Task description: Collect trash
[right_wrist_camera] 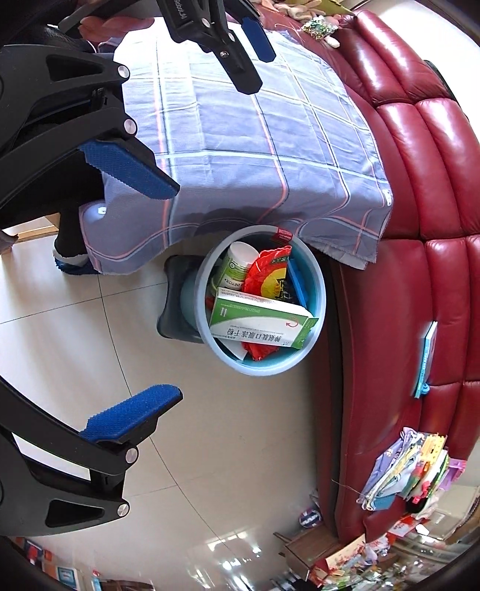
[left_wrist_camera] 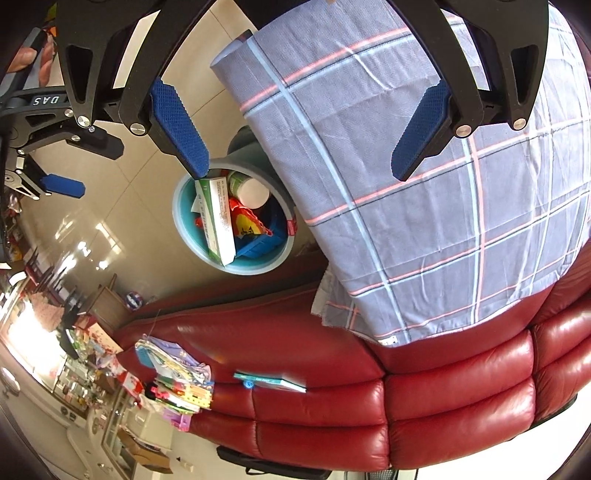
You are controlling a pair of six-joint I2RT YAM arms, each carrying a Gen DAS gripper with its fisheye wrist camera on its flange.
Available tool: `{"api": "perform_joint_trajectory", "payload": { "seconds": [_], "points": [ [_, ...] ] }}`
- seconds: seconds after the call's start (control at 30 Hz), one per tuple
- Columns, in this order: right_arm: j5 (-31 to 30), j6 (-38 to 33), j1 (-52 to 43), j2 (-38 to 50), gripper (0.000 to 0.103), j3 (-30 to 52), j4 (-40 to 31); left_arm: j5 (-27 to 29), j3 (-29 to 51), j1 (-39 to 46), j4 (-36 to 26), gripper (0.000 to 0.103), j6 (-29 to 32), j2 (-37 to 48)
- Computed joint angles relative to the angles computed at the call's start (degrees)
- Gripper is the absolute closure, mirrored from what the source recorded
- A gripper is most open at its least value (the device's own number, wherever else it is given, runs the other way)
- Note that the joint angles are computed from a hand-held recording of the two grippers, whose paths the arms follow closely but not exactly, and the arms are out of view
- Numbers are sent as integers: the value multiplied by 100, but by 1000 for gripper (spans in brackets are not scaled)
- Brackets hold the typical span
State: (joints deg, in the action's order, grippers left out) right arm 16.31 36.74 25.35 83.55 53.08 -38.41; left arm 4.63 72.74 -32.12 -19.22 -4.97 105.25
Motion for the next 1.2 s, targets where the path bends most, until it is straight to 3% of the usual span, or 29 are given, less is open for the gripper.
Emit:
{"api": "perform_joint_trajectory", "payload": {
  "seconds": [0.33,0.63,0.87,1.2],
  "points": [
    [167,346,460,3,7,-86,-87,-559,-692,-132,202,4,-38,-539],
    [407,588,737,286,7,86,-289,-695,-1111,-193,377,4,178,-778],
    [288,622,636,323,7,-35,-124,-392,-1318,-117,531,4,107,-802],
    [248,569,492,626,7,-53,68,-521,-1202,-147,561,4,77,-353]
  ]
}}
